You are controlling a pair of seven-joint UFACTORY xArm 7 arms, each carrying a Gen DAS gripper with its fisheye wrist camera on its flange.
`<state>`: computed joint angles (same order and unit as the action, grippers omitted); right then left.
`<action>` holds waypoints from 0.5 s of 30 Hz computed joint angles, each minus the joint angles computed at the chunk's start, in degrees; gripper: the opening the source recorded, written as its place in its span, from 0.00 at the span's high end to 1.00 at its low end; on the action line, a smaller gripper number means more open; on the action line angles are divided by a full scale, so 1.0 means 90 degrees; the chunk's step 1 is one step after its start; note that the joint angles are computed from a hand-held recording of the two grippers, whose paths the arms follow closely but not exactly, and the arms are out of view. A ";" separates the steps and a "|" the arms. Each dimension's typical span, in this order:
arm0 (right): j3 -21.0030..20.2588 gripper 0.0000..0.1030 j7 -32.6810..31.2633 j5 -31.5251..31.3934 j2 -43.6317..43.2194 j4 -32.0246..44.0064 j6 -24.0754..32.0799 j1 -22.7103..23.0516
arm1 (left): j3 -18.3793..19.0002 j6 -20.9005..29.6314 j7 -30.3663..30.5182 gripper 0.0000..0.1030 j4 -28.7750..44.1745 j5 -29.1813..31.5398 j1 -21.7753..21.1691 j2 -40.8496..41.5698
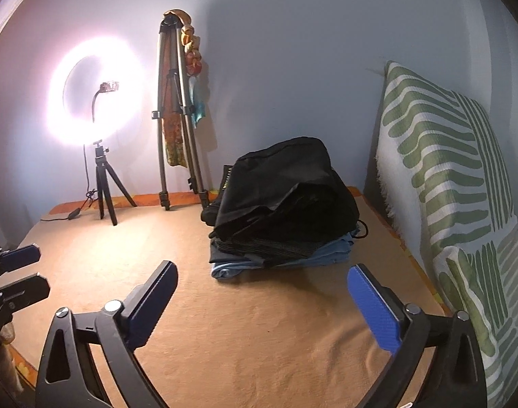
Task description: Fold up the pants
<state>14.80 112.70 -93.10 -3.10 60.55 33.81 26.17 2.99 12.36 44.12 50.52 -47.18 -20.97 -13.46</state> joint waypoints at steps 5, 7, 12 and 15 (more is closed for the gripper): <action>-0.0021 0.00 0.0118 -0.0005 -0.0015 -0.0050 0.0008 -0.0022 | -0.0198 -0.0018 -0.0723 0.21 -0.0178 0.0704 0.0299 0.0000; -0.0008 0.00 0.0137 0.0005 -0.0047 -0.0087 0.0061 -0.0020 | -0.0229 0.0054 -0.1026 0.21 -0.0199 0.0993 0.0400 0.0019; 0.0029 0.00 0.0319 -0.0040 -0.0101 -0.0124 0.0114 -0.0019 | -0.0186 0.0099 -0.1393 0.21 -0.0282 0.1314 0.0431 -0.0023; 0.0067 0.00 0.0282 -0.0057 -0.0047 -0.0074 0.0230 0.0019 | -0.0214 0.0066 -0.1639 0.21 -0.0351 0.1555 0.0489 -0.0061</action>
